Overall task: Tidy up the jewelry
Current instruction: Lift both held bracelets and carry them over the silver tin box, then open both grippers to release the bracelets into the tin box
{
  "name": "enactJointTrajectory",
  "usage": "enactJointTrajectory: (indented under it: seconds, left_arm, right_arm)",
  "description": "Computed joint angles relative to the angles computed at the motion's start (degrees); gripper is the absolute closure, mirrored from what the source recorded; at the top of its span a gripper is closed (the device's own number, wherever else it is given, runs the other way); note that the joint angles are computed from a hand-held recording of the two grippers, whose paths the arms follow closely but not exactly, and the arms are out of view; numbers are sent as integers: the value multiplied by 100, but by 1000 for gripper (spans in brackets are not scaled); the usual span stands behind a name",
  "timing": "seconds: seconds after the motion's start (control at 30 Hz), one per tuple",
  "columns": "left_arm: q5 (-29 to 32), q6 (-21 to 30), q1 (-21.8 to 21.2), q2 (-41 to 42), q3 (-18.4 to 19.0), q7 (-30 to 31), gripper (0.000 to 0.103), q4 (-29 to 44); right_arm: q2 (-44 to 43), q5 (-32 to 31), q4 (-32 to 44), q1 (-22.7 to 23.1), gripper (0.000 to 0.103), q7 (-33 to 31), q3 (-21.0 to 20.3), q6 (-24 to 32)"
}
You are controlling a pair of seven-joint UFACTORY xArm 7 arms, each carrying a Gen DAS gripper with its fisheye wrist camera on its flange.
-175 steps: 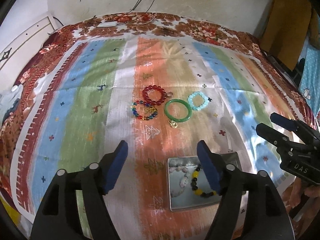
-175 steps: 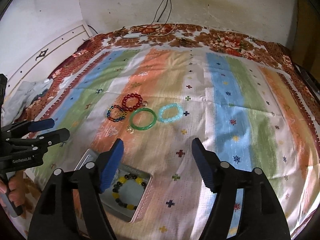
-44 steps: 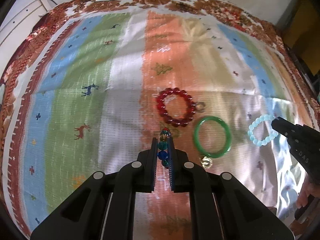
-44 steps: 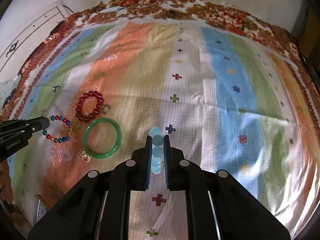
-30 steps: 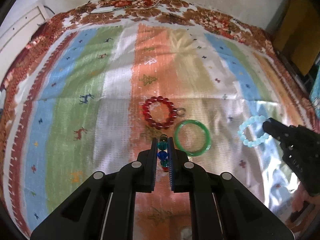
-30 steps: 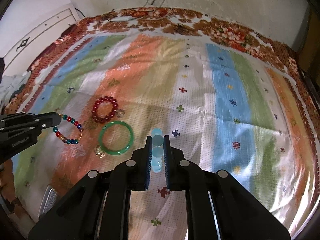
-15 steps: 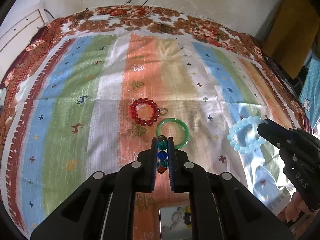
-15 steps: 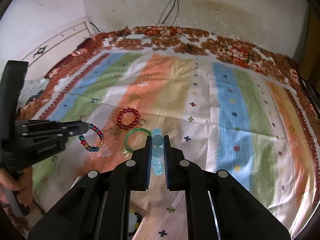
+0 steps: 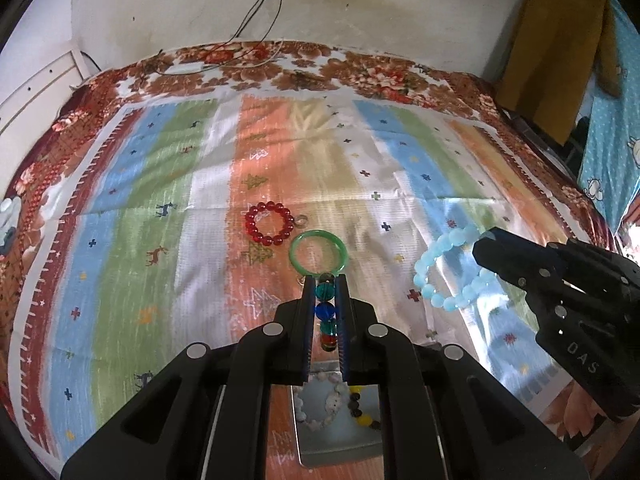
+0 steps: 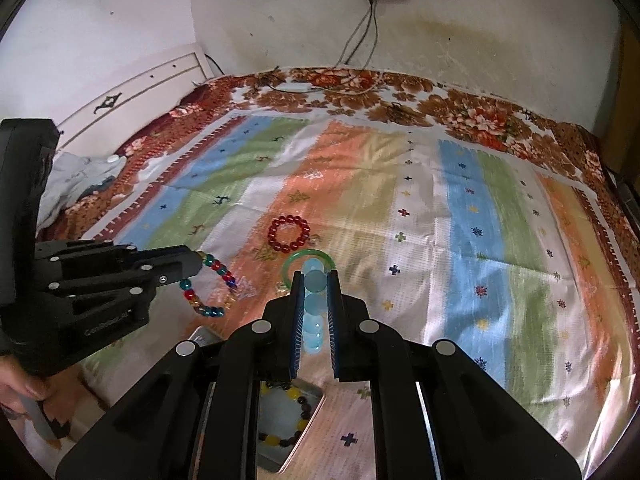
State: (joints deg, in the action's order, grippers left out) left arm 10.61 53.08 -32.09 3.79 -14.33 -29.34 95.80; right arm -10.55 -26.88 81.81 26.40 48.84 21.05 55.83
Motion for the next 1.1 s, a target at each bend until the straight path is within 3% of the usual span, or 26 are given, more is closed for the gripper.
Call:
enactJointTrajectory:
  seconds: [0.33, 0.73, 0.77, 0.83, 0.9, 1.0, 1.1]
  left_arm:
    - [-217, -332, 84, -608, -138, 57, 94, -721]
    - [-329, -159, 140, -757, -249, 22, 93, -963]
    - [-283, -134, 144, -763, -255, -34, 92, -972]
    - [-84, -48, 161, -760, -269, -188, 78, -951]
    - [47, -31, 198, -773, -252, -337, 73, -961]
    - [135, 73, 252, -731, -216, -446, 57, -917]
    - [176, 172, 288, -642, -176, -491, 52, -821]
  right_arm:
    - [-234, 197, -286, 59, 91, 32, 122, -109]
    - [-372, 588, -609, 145, 91, 21, 167, -264]
    - [-387, 645, -642, 146, 91, -1, 148, -301]
    - [-424, 659, -671, 93, 85, 90, 147, -298]
    - [-477, 550, -690, 15, 64, 239, 186, -241]
    - [-521, 521, -722, -47, 57, 295, 192, -175]
    - [-486, 593, -743, -90, 55, 283, 147, -89]
